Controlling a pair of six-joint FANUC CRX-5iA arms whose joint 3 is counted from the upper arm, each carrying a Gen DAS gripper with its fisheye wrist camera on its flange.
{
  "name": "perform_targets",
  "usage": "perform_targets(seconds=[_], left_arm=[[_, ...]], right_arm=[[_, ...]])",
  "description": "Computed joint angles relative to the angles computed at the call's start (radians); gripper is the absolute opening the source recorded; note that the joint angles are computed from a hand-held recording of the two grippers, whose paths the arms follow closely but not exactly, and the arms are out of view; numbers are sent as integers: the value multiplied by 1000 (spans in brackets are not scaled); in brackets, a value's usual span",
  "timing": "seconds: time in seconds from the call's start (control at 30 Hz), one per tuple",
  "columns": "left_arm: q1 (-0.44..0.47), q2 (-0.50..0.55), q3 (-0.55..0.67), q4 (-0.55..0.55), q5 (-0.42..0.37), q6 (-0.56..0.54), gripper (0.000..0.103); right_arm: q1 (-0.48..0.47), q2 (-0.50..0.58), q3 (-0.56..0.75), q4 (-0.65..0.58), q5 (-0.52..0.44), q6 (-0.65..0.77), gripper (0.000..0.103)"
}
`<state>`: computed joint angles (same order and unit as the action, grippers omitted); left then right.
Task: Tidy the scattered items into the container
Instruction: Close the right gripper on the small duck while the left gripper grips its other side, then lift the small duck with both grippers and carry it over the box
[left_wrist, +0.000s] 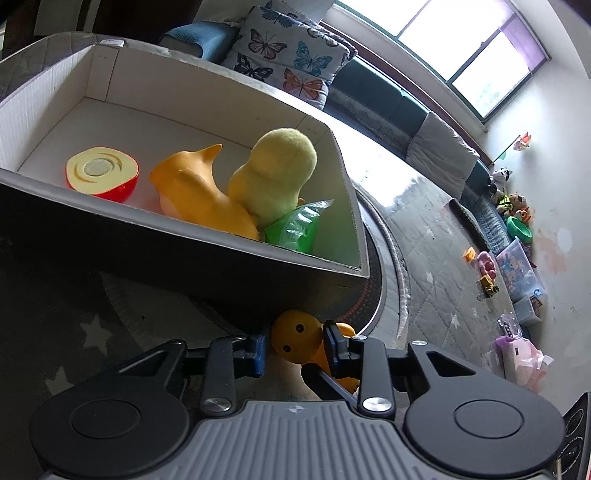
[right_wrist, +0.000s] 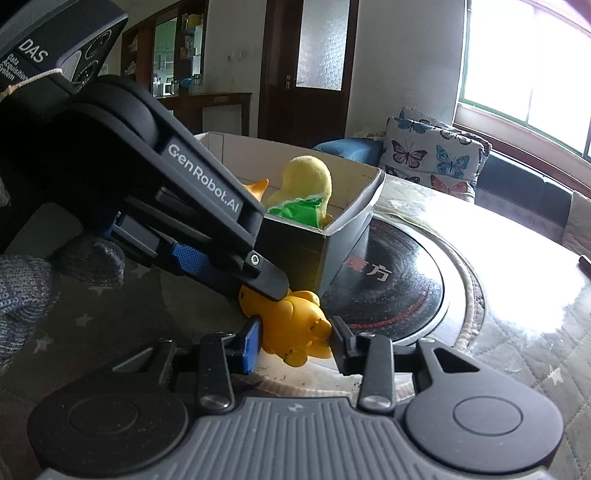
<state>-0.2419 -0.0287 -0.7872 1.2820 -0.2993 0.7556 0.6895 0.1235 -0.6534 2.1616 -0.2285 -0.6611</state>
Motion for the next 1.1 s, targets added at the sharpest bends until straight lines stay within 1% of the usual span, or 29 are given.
perform_targets(seconds=[0.17,0.33,0.5,0.6,0.67,0.83,0.97,1.1], left_arm=[[-10,-49,-30,25,14,-17,33],[-17,-102,-57,48,38,-35,33],[-32,-141,-67,111,79,-85,33],[-24,-157,-66,152,90,-128,33],[-9,-167,-64,161,94,-146,33],[11,-163,-50,222,116,-201,33],[25,-139,-32,305,120,-270,33],[51,-110,-17,330,110,-293,33]], right_arm=[[28,-19,-13,-21,-35,4,38],[55,-30,-16,-4,-79,3,38],[55,-17,22,34,-91,-10,38],[61,-1,53,50,-102,-15,38],[58,18,82,81,-103,-36,38],[51,78,164,148,-100,-86,38],[42,130,234,178,-77,-100,38],[36,178,290,188,-48,-104,38]])
